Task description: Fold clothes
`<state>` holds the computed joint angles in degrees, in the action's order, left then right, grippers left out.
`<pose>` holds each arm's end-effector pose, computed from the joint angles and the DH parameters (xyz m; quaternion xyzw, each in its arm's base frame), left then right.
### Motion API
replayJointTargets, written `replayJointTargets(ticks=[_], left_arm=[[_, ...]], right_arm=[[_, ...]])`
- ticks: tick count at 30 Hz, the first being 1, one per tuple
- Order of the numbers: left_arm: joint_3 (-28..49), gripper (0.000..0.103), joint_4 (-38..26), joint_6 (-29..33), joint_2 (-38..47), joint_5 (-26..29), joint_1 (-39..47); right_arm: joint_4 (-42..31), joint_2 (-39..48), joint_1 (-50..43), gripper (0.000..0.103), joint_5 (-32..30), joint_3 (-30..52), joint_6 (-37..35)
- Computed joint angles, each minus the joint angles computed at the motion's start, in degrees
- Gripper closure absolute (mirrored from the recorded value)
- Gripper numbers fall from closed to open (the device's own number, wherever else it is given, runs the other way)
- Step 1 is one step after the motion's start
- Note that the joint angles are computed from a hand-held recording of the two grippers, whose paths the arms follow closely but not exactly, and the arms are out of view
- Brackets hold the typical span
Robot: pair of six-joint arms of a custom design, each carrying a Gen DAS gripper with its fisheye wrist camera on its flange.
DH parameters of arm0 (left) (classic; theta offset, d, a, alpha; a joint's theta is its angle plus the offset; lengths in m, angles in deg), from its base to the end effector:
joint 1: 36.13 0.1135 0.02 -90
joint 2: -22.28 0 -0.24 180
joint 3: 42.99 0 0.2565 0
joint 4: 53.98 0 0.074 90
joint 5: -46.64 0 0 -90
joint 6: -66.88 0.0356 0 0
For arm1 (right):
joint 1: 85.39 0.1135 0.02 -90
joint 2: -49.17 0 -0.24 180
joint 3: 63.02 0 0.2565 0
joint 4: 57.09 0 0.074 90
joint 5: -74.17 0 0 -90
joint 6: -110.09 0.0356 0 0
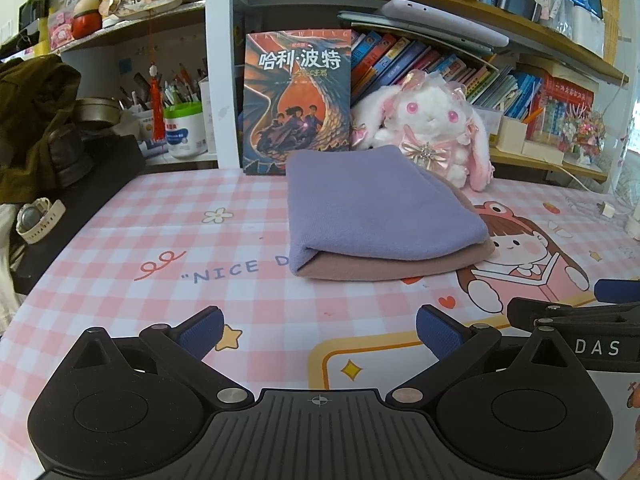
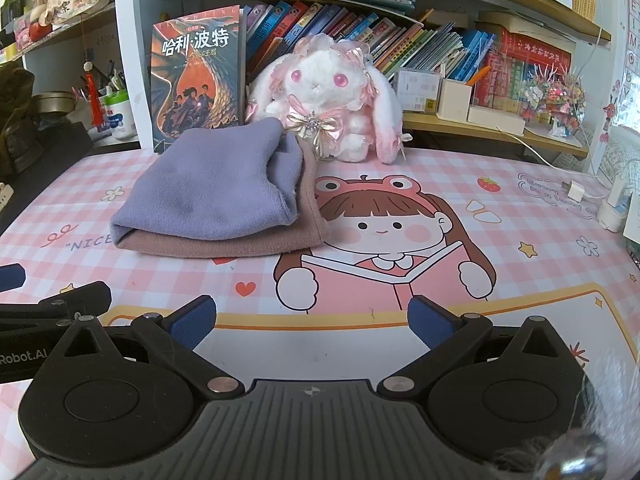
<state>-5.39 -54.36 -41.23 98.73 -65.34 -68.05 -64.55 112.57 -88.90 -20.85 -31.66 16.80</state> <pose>0.2162 -0.1190 0.1182 0.0255 0.8903 -0.0219 0.4542 0.2142 -0.0100 0.1224 -0.0169 0.9036 0.0143 0.4278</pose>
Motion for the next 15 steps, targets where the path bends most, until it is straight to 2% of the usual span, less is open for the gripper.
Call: replayJointTargets(ticks=[7, 15], left_arm=[[-0.4, 0.0, -0.67, -0.53, -1.31, 0.95, -0.19], [-0.28, 0.0, -1.22, -0.62, -1.18, -0.41, -0.68]], right_arm=[[-0.29, -0.49, -0.12, 0.0, -0.06, -0.28, 0.02], [-0.65, -1.14, -0.31, 0.0, -0.09, -0.68, -0.05]])
